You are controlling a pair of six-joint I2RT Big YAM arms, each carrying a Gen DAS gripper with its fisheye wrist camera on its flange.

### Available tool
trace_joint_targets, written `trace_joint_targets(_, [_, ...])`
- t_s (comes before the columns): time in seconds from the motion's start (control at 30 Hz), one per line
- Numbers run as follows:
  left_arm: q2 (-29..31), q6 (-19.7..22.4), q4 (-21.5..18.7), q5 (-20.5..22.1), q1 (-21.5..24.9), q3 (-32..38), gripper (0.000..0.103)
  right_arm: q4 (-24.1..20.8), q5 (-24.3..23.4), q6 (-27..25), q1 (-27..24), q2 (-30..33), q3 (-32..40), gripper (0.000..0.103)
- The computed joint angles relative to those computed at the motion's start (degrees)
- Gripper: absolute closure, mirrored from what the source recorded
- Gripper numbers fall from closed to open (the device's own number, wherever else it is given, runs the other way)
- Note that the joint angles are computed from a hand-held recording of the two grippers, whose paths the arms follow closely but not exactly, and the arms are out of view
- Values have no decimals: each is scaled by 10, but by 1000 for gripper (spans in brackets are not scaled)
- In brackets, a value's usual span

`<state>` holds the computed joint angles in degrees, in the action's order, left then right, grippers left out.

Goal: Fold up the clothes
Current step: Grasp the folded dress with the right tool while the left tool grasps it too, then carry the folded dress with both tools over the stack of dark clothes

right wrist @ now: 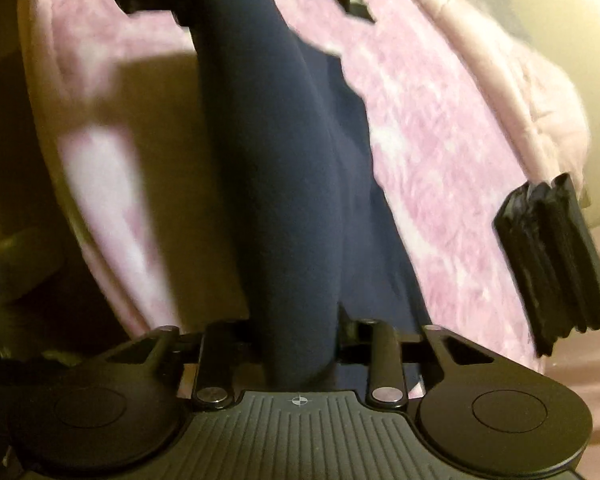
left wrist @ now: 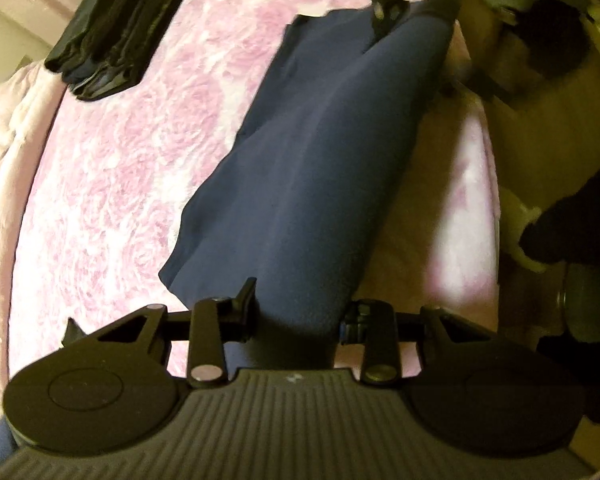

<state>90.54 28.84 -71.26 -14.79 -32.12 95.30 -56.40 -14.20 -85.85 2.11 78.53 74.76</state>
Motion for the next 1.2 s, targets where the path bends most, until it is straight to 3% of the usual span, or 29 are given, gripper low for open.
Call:
trace_joint_targets(0.1, [0,35,-6,-7,-7,4,71,-64,-8,-18,-14,17,58,87])
trace_joint_targets(0.23, [8,54,-47,4,-9,52,72,-141,-9,-21,-25,33,136,87])
trace_joint_targets(0.47, [33,34,-139,37,-11,168,73,-238,15,-6,-26,47,244,87])
trace_joint_targets(0.57, [42,35,-158,63,-4,205,73,-277,30,21,-23,56,288,87])
trace_joint_targets(0.87, [38,97,-158,73,2,243,73,-278,57,57,-13,26,297,87])
trace_joint_targets(1.2, [21,137,-133,89,11,230,73,-275,86,80,-8,0,285,87])
